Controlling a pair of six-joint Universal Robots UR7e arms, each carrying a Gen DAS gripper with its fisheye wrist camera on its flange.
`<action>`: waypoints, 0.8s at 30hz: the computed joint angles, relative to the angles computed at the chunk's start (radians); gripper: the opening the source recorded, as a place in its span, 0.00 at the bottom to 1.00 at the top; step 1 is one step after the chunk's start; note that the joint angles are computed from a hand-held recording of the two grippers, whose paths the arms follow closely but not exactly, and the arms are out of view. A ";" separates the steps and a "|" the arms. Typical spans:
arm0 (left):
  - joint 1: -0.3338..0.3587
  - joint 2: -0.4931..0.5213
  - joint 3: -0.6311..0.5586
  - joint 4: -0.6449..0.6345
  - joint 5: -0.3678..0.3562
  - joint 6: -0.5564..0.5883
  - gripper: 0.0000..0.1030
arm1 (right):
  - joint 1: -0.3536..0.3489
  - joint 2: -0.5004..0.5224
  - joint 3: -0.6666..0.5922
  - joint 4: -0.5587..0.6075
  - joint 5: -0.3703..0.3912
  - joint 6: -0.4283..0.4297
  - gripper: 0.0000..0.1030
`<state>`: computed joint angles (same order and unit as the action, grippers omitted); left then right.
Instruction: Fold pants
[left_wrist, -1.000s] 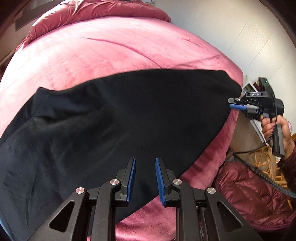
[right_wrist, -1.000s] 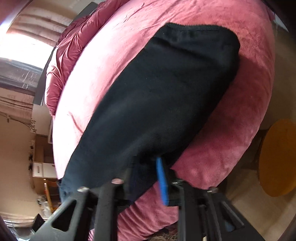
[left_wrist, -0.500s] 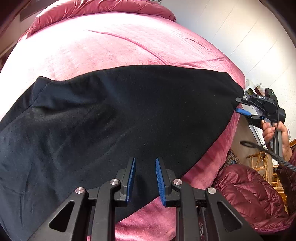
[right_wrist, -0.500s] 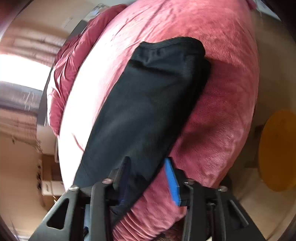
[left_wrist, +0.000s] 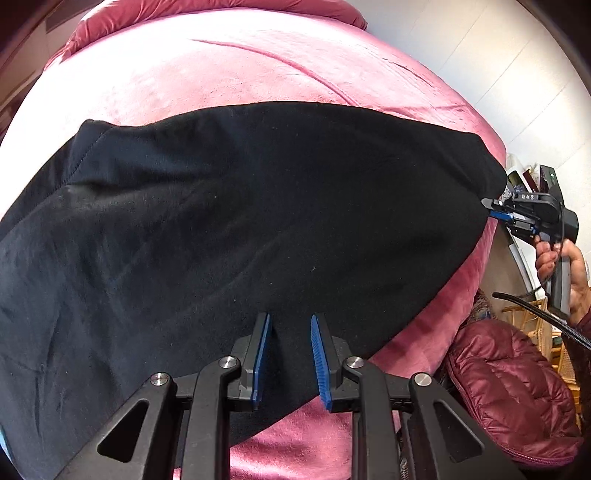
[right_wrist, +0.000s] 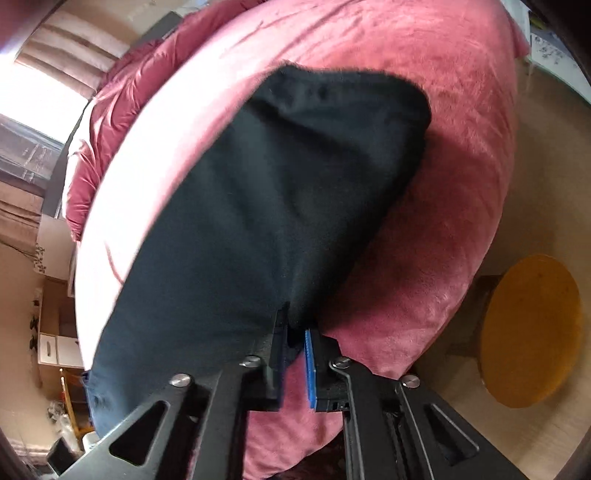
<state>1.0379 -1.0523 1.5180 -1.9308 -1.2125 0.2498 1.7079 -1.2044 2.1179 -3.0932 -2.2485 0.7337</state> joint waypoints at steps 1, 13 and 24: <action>-0.002 -0.004 0.005 -0.005 0.001 0.009 0.22 | -0.003 -0.016 0.013 -0.011 0.015 0.001 0.20; 0.013 -0.021 0.007 -0.047 -0.019 -0.009 0.22 | -0.042 -0.114 0.024 -0.138 -0.148 0.025 0.35; 0.052 -0.013 -0.055 -0.078 0.023 -0.066 0.22 | 0.035 -0.042 -0.194 0.400 -0.460 0.154 0.42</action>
<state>1.0897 -1.0653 1.4629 -2.0089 -1.1899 0.1840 1.7433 -1.2463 1.9239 -2.6934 -2.7082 0.8872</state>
